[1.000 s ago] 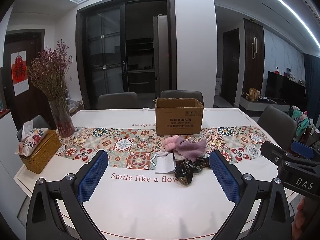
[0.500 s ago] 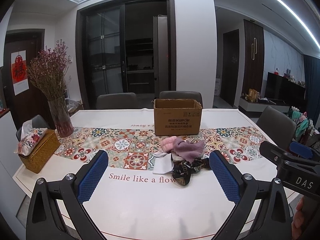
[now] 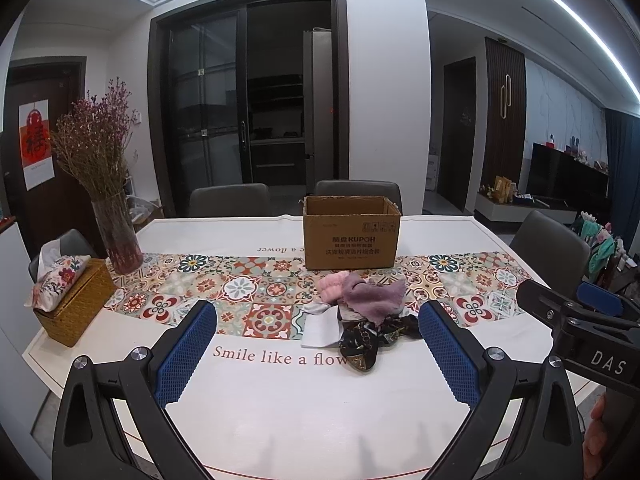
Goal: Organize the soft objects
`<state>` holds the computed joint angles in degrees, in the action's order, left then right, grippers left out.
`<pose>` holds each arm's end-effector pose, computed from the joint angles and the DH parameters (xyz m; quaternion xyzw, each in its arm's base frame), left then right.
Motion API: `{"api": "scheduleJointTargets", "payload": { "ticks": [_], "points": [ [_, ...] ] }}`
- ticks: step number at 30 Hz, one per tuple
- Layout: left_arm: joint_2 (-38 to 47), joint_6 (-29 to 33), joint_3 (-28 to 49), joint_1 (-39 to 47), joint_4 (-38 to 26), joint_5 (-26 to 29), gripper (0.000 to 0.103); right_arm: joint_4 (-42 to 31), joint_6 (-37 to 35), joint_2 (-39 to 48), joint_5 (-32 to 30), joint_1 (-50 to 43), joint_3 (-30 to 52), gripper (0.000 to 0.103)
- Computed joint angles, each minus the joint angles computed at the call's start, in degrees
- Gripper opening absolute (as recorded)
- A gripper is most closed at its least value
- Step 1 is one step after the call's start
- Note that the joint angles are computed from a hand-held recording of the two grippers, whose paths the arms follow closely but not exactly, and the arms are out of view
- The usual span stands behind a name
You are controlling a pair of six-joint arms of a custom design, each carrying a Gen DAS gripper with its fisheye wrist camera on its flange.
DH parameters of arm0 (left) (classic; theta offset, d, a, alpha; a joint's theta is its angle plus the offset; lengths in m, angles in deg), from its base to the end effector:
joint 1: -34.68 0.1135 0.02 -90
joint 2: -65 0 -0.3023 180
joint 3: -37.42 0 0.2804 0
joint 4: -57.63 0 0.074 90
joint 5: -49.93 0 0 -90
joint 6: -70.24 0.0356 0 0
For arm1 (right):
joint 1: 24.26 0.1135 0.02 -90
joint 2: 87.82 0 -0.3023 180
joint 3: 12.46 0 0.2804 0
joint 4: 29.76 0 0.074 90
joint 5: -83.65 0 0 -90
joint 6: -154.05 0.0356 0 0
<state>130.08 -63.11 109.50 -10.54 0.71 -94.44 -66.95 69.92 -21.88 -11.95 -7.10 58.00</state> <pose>0.1839 -0.1442 0.3493 -0.1429 0.8381 0.0944 0.5179 0.2554 0.0825 0.3526 -0.1095 0.8698 0.1376 0.4609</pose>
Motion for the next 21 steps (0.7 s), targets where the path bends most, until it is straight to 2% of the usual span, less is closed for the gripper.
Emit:
{"api": "scheduleJointTargets", "payload": {
  "ticks": [12, 21],
  "points": [
    [0.1, 0.3, 0.0, 0.4, 0.3, 0.4, 0.103, -0.1, 0.1, 0.6, 0.8, 0.7, 0.5, 0.102],
    [-0.1, 3.8, -1.0, 3.2, 3.5, 3.0, 0.103, 0.5, 0.5, 2.3, 1.4, 1.3, 1.0, 0.102]
  ]
}}
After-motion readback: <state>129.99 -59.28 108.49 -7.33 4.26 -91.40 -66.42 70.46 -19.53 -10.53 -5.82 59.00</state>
